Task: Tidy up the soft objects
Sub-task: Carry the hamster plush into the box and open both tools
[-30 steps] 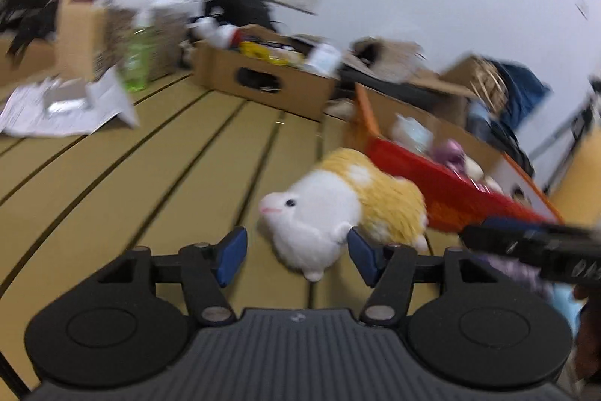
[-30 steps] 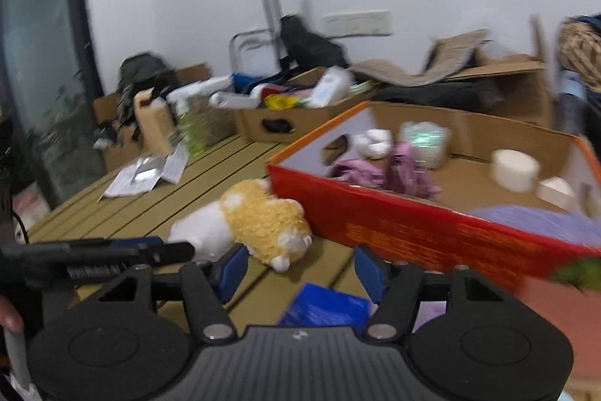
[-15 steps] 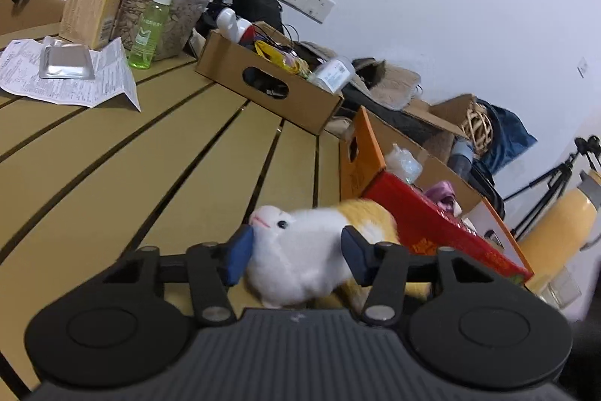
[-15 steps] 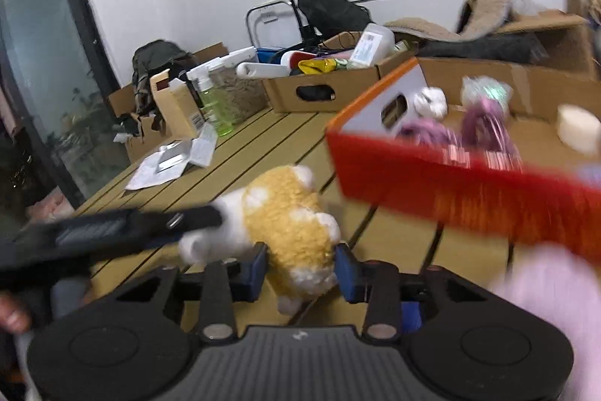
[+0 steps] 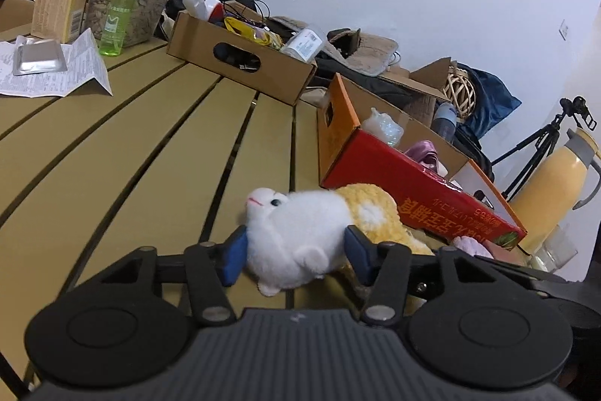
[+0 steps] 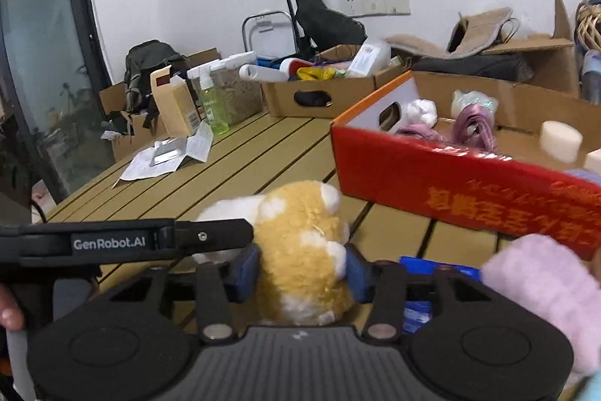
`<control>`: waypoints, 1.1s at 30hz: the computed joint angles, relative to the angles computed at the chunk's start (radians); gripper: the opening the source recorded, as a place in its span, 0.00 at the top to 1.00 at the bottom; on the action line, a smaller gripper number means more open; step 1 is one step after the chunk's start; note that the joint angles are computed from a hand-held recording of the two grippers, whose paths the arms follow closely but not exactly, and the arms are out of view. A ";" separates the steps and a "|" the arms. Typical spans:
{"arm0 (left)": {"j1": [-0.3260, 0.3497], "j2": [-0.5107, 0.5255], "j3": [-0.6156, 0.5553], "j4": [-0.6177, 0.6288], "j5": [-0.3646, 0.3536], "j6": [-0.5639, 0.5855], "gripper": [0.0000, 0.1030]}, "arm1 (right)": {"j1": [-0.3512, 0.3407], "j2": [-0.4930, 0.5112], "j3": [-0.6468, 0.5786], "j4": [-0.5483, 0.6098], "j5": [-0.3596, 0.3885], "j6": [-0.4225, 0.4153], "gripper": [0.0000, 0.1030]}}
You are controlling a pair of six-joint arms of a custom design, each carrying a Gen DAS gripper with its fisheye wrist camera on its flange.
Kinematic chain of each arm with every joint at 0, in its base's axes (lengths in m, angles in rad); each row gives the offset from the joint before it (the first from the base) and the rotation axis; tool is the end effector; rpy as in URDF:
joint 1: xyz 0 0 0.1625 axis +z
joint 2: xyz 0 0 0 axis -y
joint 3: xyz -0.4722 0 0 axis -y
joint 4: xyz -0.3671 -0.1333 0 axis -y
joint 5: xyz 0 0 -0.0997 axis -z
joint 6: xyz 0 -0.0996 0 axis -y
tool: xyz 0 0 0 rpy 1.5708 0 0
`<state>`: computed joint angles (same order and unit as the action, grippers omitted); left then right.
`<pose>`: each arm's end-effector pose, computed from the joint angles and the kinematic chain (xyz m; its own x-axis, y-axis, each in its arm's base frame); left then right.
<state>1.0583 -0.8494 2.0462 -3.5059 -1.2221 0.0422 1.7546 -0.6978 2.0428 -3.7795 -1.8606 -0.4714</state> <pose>-0.1399 -0.5899 0.1732 -0.9157 0.2874 -0.2809 0.4017 0.6330 -0.6618 0.2093 -0.5524 0.1219 -0.8209 -0.2558 0.5106 -0.5517 0.5865 -0.5930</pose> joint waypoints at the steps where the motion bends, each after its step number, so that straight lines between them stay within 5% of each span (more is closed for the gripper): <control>1: 0.001 -0.003 0.007 -0.016 -0.007 0.006 0.48 | 0.003 -0.006 0.012 -0.003 0.002 0.008 0.59; 6: -0.040 -0.002 0.022 -0.161 -0.104 0.109 0.49 | 0.030 -0.050 0.079 -0.172 0.025 0.003 0.60; 9: -0.061 0.020 -0.134 0.014 -0.163 0.131 0.49 | 0.021 -0.094 0.044 -0.211 0.038 -0.021 0.60; 13: -0.079 0.139 -0.421 0.266 -0.183 0.167 0.50 | -0.029 -0.150 -0.082 -0.079 0.023 0.057 0.60; 20: -0.081 0.358 -0.813 0.706 -0.053 0.145 0.50 | -0.111 -0.133 -0.261 0.203 -0.091 0.185 0.60; 23: -0.080 0.381 -0.834 0.738 0.014 0.161 0.46 | -0.136 -0.118 -0.283 0.277 -0.092 0.209 0.60; 28: -0.065 0.382 -0.842 0.794 0.025 0.141 0.33 | -0.139 -0.097 -0.292 0.337 -0.112 0.219 0.55; 33: -0.090 0.344 -0.775 0.732 0.067 0.162 0.26 | -0.117 -0.127 -0.260 0.332 -0.131 0.216 0.49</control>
<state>0.9687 -0.5057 1.2710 -2.7740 -1.1553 0.2040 1.6373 -0.8248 1.7823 -3.4471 -1.9919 -0.2558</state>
